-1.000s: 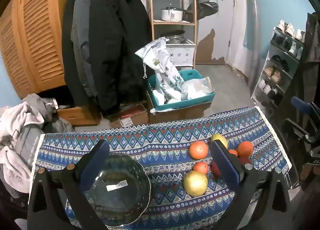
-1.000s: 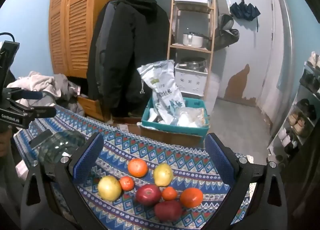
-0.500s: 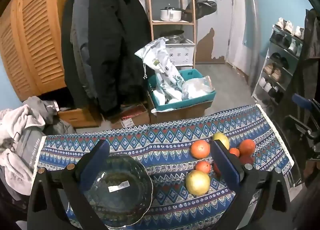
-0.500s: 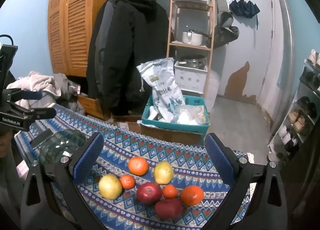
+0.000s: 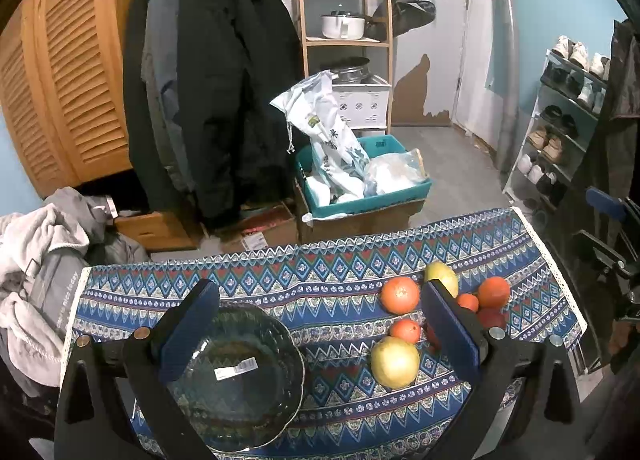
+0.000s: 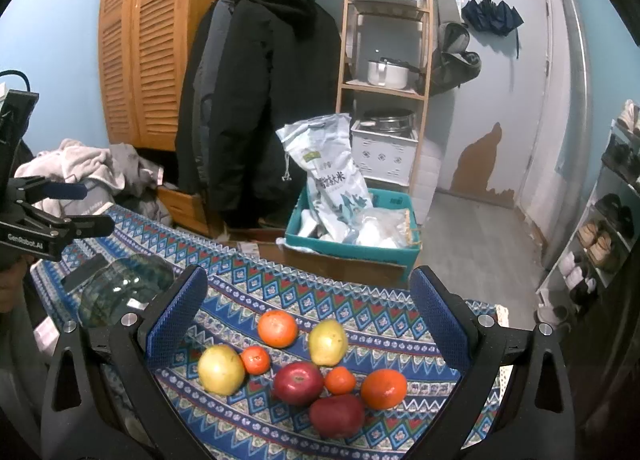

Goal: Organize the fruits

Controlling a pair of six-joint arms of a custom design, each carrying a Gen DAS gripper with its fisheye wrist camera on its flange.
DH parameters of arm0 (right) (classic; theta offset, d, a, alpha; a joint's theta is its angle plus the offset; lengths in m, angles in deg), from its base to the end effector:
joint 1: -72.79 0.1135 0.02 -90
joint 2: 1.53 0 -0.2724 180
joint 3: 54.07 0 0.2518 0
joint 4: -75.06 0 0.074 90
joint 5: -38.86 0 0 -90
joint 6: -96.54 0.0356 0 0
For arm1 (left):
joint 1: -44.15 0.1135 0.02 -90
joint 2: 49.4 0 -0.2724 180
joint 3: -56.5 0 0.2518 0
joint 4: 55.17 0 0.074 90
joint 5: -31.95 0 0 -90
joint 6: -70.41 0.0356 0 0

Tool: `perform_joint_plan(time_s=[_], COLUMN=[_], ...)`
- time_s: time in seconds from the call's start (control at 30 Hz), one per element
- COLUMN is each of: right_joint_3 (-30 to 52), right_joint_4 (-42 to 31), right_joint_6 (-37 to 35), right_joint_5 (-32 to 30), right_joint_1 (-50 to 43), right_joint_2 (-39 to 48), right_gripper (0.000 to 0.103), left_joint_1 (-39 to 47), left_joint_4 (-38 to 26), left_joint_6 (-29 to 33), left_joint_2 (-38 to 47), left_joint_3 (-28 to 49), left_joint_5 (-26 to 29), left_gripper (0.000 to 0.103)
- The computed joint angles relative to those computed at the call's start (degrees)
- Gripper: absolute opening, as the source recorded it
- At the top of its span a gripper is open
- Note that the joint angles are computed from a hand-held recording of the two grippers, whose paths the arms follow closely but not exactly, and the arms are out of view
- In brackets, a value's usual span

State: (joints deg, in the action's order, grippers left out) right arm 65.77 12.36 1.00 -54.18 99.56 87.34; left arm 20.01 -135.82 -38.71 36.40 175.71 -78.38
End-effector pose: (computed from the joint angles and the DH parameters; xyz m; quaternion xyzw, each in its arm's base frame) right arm 0.2882 0.1475 0.4578 -0.2554 0.8351 0.1124 0.4741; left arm 0.2634 -0.1045 0.4450 -0.0241 0.9185 0.0205 0.3941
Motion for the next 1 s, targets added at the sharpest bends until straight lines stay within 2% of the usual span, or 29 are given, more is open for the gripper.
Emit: perform_joint_plan(time_s=[1.0], right_joint_3=[-0.12], right_joint_4=[0.52], right_joint_6=[0.63], right_joint_5=[-0.67], right_joint_1=[-0.66], right_joint_2=[-0.36], right_gripper=[0.099], left_joint_1=[0.27], left_joint_4=[0.16], left_joint_6=[0.17], left_joint_2=[-0.12], left_joint_3=[-0.45], left_joint_5=[-0.02], left_gripper=[0.102])
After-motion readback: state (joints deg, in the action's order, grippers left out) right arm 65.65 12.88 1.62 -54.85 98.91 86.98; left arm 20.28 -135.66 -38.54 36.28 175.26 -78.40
